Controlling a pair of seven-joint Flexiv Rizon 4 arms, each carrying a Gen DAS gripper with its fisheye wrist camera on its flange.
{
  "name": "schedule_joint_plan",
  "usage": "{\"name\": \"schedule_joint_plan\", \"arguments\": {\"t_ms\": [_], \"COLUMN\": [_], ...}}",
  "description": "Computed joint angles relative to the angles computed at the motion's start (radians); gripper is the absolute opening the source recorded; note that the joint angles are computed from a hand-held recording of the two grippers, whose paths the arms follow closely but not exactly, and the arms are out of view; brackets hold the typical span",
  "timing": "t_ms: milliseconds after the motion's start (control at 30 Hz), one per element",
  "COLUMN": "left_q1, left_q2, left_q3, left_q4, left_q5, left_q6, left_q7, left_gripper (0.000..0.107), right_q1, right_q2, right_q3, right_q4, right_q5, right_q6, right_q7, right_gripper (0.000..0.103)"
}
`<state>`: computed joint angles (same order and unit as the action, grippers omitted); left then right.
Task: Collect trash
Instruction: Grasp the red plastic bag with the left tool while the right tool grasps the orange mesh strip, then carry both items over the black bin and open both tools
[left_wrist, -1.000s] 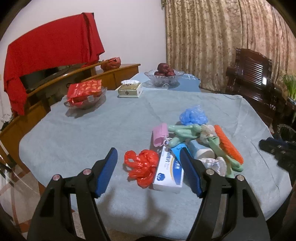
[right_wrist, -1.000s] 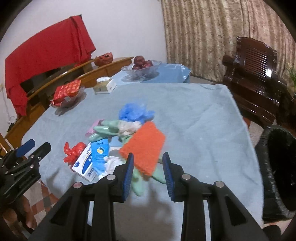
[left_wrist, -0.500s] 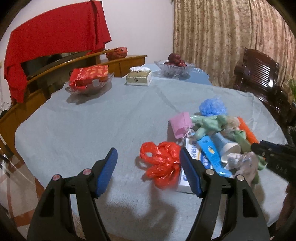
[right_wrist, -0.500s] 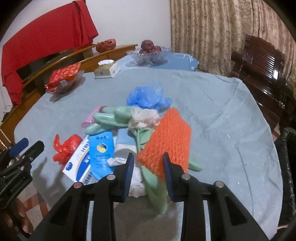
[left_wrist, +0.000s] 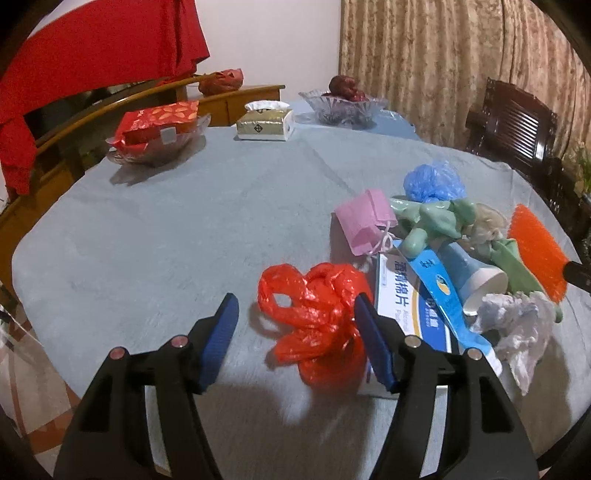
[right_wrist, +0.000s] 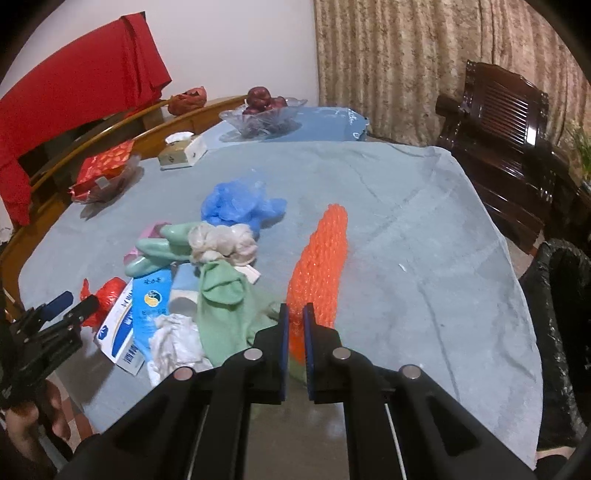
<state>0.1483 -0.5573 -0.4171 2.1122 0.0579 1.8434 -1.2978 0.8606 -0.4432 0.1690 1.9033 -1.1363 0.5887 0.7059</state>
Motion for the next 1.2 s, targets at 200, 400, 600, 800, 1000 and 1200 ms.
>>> {"name": "schedule_joint_plan", "arguments": {"t_ms": [200, 400, 600, 800, 1000, 1200], "left_q1": [0.049, 0.03, 0.125, 0.189, 0.242, 0.146], "left_q2": [-0.023, 0.074, 0.195, 0.285, 0.344, 0.359], "left_q3": [-0.08, -0.059, -0.154, -0.269, -0.416, -0.441], "left_q4": [-0.023, 0.062, 0.128, 0.165, 0.192, 0.18], "left_q5": [-0.029, -0.028, 0.043, 0.075, 0.087, 0.082], "left_q6": [-0.107, 0.01, 0.027, 0.008, 0.005, 0.004], "left_q7": [0.075, 0.034, -0.07, -0.138, -0.188, -0.19], "left_gripper": [0.023, 0.019, 0.019, 0.019, 0.019, 0.019], "right_q1": [0.002, 0.01, 0.025, 0.04, 0.056, 0.078], "right_q2": [0.019, 0.053, 0.094, 0.159, 0.23, 0.307], "right_q3": [0.008, 0.024, 0.048, 0.091, 0.148, 0.218], "right_q4": [0.013, 0.027, 0.034, 0.065, 0.11, 0.167], "right_q5": [-0.001, -0.006, -0.016, -0.007, 0.042, 0.124], "right_q6": [-0.011, -0.055, -0.131, -0.226, -0.342, -0.472], "right_q7": [0.004, 0.016, 0.013, 0.038, 0.081, 0.157], "right_gripper": [0.008, 0.008, 0.008, 0.008, 0.008, 0.008]}}
